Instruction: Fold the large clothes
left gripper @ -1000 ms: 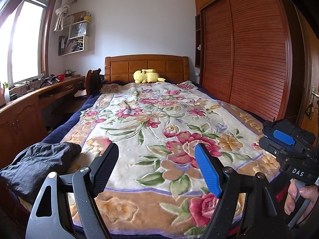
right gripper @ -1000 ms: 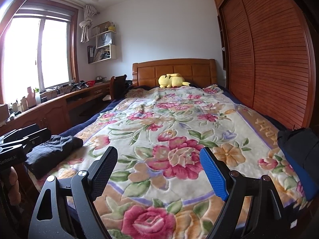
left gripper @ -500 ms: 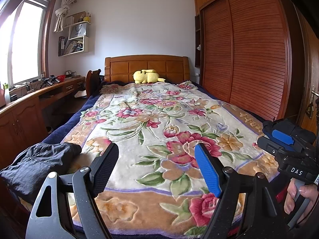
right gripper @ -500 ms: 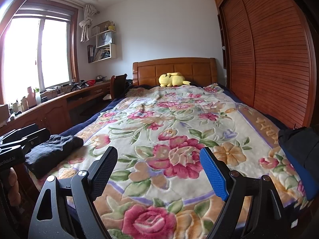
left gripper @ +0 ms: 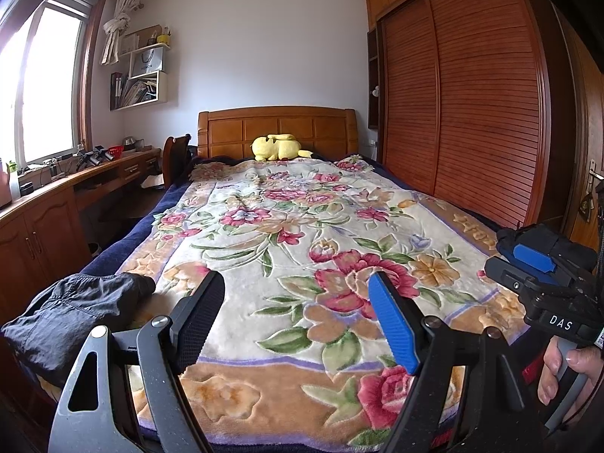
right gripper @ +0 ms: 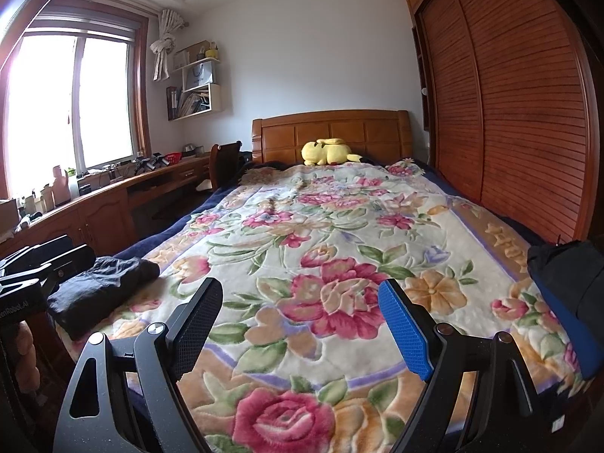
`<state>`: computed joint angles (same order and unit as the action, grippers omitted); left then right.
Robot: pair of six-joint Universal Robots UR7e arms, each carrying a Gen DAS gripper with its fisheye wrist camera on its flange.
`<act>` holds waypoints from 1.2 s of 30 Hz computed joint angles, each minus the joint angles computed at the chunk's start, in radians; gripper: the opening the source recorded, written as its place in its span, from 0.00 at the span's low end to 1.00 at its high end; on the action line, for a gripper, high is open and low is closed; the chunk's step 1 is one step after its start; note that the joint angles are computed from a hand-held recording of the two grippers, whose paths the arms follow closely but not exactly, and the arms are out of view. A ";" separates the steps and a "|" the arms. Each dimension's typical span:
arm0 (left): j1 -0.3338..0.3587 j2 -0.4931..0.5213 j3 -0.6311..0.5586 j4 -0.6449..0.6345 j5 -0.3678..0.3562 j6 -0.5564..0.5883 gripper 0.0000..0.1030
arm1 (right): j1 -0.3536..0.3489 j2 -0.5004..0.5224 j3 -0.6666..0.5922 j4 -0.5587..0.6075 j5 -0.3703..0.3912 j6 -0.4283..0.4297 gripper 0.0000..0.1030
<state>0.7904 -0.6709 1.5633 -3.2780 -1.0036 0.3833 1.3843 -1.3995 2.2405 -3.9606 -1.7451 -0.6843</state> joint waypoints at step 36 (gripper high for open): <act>0.000 0.001 0.001 -0.003 0.001 0.002 0.77 | 0.001 0.006 -0.005 0.009 0.000 0.013 0.84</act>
<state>0.7902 -0.6695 1.5643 -3.2806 -1.0025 0.3853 1.3853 -1.3936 2.2354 -3.9518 -1.7450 -0.6709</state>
